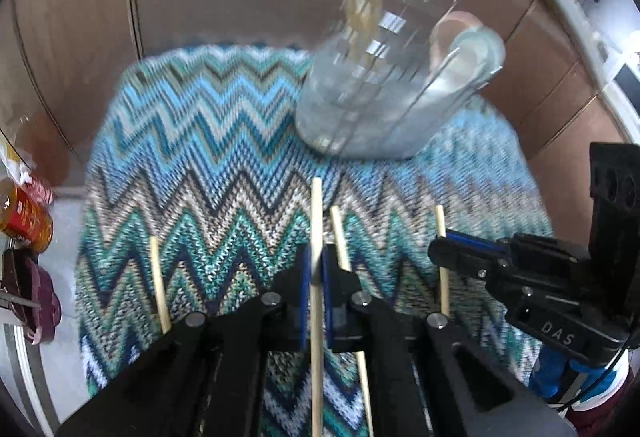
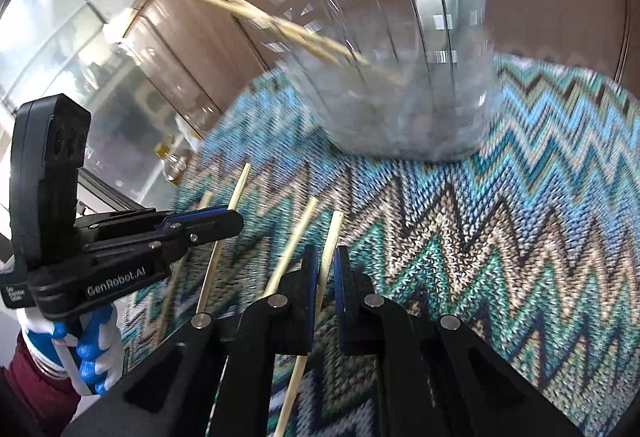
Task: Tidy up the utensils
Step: 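Grasp a chopstick with the left tool while the right tool grasps another chopstick, then lift both chopsticks over the wire holder and open both tools to drop them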
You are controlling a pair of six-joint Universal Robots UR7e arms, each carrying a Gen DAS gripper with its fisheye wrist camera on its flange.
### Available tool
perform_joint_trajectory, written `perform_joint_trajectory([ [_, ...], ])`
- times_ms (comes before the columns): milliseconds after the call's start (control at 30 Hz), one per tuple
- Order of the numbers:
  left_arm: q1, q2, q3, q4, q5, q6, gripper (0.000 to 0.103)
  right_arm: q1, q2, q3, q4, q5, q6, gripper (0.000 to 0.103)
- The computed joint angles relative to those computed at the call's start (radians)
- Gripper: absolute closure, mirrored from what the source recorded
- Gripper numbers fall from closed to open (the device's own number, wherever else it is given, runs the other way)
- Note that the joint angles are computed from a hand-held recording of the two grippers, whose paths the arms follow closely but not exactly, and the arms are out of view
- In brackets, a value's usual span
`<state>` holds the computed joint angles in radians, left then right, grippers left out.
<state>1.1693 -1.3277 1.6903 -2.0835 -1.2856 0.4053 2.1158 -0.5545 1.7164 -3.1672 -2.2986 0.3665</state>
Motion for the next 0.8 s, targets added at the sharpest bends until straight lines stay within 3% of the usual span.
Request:
perform_joint_trajectory([
  [233, -0.025, -0.155, 0.082, -0.097, -0.051, 0.044, 0.098, 0.110, -0.003, 0.021, -0.145, -0.105, -0.064, 0.097],
  [500, -0.071, -0.205, 0.052, -0.163, -0.125, 0.023, 0.098, 0.197, -0.010, -0.007, -0.281, -0.208, -0.201, 0.098],
  [667, -0.111, -0.185, 0.004, -0.261, -0.222, -0.010, 0.098, 0.236, 0.028, -0.126, -0.463, -0.272, -0.455, 0.098],
  [800, -0.138, -0.134, -0.031, -0.386, -0.285, -0.033, 0.098, 0.227, 0.068, -0.250, -0.654, -0.245, -0.704, 0.098],
])
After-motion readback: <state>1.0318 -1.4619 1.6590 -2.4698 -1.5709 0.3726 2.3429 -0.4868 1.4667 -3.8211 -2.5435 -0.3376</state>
